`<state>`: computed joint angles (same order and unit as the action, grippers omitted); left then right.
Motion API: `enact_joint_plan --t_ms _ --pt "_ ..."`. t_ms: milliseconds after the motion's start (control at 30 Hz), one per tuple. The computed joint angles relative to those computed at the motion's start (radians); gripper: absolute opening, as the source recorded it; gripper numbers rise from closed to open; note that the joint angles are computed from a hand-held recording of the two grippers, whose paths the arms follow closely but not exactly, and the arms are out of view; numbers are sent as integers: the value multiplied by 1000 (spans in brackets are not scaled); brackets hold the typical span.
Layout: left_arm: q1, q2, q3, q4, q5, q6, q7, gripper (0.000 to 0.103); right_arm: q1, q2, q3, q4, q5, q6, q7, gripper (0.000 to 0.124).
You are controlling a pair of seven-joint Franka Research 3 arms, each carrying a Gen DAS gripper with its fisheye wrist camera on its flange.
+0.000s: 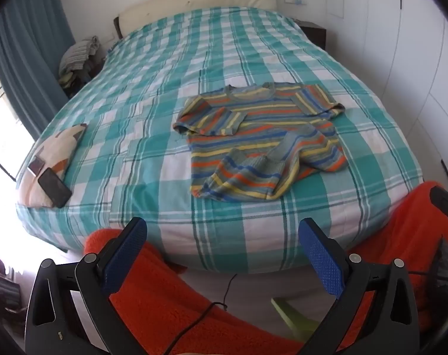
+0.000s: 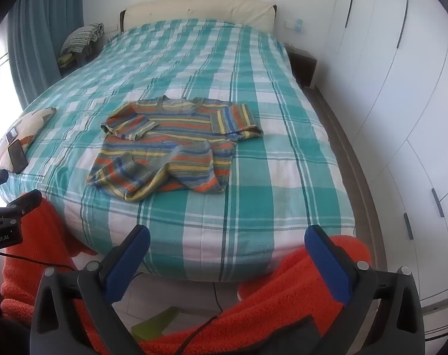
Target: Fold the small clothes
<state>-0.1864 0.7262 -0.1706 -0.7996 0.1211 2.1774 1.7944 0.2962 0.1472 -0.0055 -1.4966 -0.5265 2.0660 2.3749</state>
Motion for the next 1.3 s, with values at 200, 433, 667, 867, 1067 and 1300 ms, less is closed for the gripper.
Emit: enact_joint_plan --t_ms 200,433,667,867,1067,1300 --pt "-1 -8 2 -14 7 8 3 102 5 11 0 13 0 -12 1 103" --pt "-16 58 21 96 28 -57 -18 102 4 16 -4 16 8 -14 -8 103" --pt "-21 91 24 157 22 -90 -13 102 2 32 -8 37 21 -25 -24 103" --pt "-31 131 33 223 19 -129 -6 102 7 43 -14 54 26 -43 -32 103" --pt "-28 111 32 183 19 -115 -9 102 7 46 -17 58 31 -49 -39 103" --pt "-25 93 28 146 21 -103 -10 102 9 47 -17 56 32 -52 -36 103"
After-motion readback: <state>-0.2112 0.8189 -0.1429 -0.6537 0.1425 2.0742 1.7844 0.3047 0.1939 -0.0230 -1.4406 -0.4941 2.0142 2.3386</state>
